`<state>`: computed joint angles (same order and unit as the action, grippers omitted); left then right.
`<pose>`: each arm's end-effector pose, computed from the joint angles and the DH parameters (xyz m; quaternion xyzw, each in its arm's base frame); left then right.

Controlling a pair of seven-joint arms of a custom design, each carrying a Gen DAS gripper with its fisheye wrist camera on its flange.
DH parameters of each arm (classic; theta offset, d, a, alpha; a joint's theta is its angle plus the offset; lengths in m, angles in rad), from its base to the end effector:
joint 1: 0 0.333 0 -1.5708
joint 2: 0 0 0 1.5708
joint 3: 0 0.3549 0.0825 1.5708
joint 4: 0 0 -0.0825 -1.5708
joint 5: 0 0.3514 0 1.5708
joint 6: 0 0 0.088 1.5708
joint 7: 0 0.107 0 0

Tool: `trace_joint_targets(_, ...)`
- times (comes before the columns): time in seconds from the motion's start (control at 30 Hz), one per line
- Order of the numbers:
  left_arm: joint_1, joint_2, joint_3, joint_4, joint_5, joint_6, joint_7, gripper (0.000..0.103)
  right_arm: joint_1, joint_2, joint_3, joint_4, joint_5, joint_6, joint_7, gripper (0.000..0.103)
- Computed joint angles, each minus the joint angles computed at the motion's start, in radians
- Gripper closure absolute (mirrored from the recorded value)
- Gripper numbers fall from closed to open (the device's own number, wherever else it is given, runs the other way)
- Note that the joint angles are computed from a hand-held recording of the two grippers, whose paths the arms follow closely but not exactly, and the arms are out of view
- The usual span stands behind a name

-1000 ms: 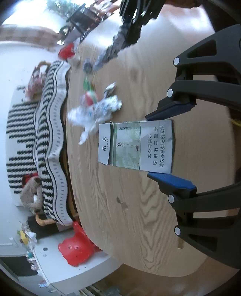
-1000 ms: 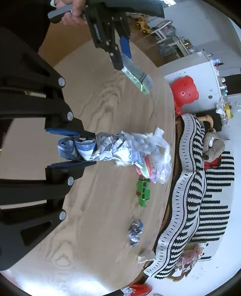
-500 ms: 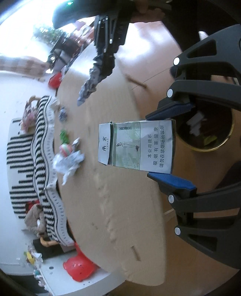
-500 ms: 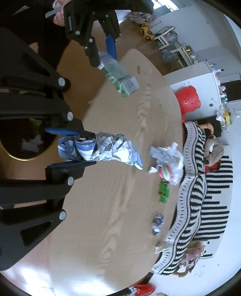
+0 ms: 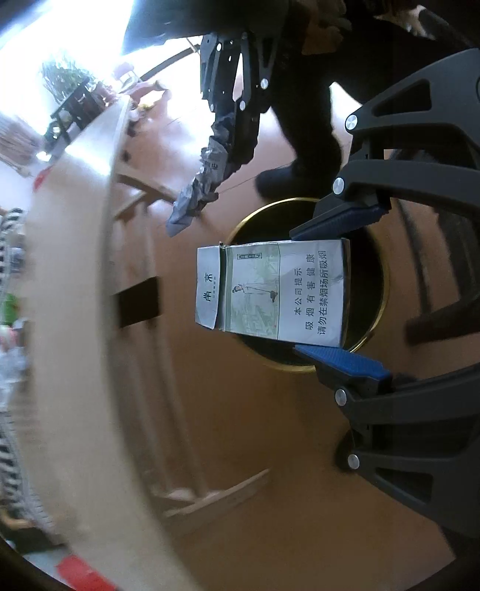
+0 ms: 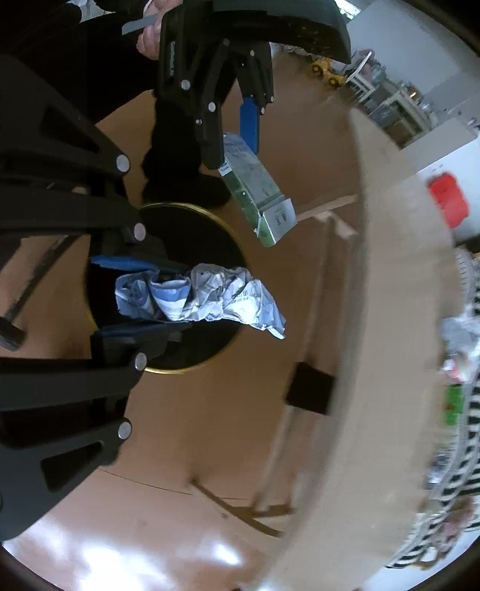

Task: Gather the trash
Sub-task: 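Carry both items over the black bin and lower them toward it, then open both tools to drop the wrapper and pack into the bin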

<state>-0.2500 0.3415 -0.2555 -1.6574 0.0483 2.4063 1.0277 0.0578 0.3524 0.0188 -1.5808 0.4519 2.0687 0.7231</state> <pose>0.5997 -0.3033 0.5118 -0.7055 0.6773 -0.2061 0.0339 0.6577 0.0714 0.5011 -0.8914 0.3980 0.0199 0.2161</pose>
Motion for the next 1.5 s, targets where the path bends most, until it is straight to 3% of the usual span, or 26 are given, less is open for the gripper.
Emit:
trace_joint_targets(0.13, 0.009, 0.037, -0.014, 0.029, -0.045, -0.058, 0.019, 0.048, 0.017, 0.045, -0.016, 0.038, -0.071, -0.08, 0.08, 0.079)
trace_joint_targets(0.33, 0.011, 0.064, -0.018, 0.042, -0.08, -0.083, 0.025, 0.048, 0.019, 0.064, -0.009, 0.061, -0.092, -0.115, 0.107, 0.079)
trace_joint_targets(0.97, 0.005, 0.087, -0.01, 0.089, -0.078, -0.129, 0.01, 0.048, 0.027, 0.098, -0.005, 0.109, -0.107, -0.134, 0.118, 0.079)
trace_joint_targets(1.03, 0.004, 0.091, -0.009, 0.096, -0.077, -0.136, 0.001, 0.044, 0.026, 0.098, -0.004, 0.111, -0.106, -0.136, 0.122, 0.075)
trace_joint_targets(1.1, 0.004, 0.095, -0.01, 0.103, -0.079, -0.142, -0.004, 0.035, 0.026, 0.097, -0.003, 0.112, -0.102, -0.134, 0.125, 0.054)
trace_joint_targets(1.17, 0.003, 0.098, -0.01, 0.107, -0.076, -0.145, -0.004, 0.033, 0.024, 0.09, -0.001, 0.104, -0.094, -0.12, 0.122, 0.041)
trace_joint_targets(1.4, -0.003, 0.098, -0.004, 0.109, -0.06, -0.139, -0.023, 0.024, 0.024, 0.088, -0.002, 0.105, -0.09, -0.116, 0.126, 0.04)
trace_joint_targets(1.5, -0.005, 0.096, -0.003, 0.11, -0.051, -0.132, -0.029, 0.02, 0.024, 0.086, -0.001, 0.104, -0.088, -0.108, 0.124, 0.033)
